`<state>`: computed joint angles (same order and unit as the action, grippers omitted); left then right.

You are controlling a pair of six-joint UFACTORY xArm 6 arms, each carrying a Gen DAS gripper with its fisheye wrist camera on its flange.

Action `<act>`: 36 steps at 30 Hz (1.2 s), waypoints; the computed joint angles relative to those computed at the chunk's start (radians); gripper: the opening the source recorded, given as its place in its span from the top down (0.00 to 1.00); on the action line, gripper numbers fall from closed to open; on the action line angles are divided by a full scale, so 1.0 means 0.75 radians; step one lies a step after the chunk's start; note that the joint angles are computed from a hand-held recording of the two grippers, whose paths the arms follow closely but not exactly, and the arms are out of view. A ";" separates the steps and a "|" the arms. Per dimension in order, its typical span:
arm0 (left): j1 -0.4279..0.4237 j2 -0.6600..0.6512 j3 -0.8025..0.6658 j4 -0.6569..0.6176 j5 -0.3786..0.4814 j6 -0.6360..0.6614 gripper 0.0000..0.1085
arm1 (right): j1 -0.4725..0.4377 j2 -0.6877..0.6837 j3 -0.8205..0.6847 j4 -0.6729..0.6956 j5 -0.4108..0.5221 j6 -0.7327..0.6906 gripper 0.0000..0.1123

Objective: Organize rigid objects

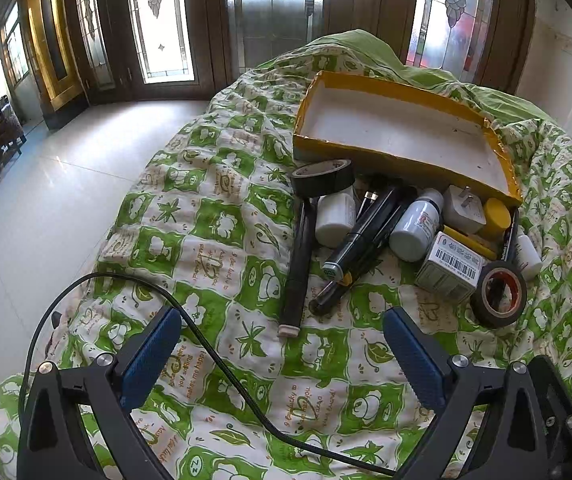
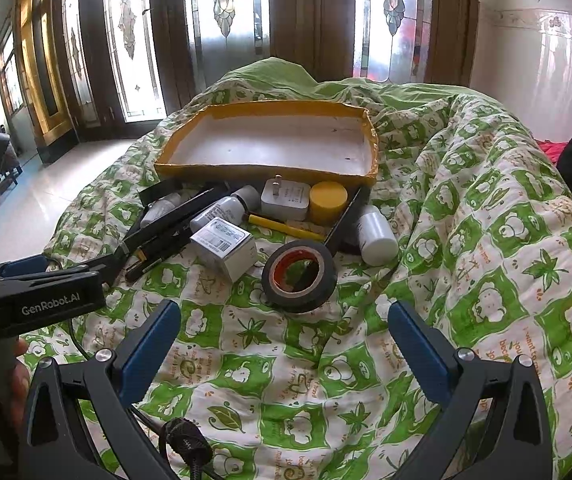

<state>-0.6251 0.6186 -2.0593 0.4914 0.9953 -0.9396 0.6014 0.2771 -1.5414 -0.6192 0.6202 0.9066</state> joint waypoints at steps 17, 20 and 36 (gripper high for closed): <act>-0.001 0.002 -0.010 -0.005 0.007 0.007 0.06 | -0.092 0.073 -0.172 0.534 0.039 -0.502 0.08; -0.002 0.007 -0.022 -0.007 0.014 0.009 0.06 | -0.115 0.092 -0.218 0.574 0.055 -0.566 0.08; -0.005 0.008 -0.024 -0.008 0.016 0.007 0.06 | -0.166 0.069 -0.130 0.591 -0.067 -0.534 0.08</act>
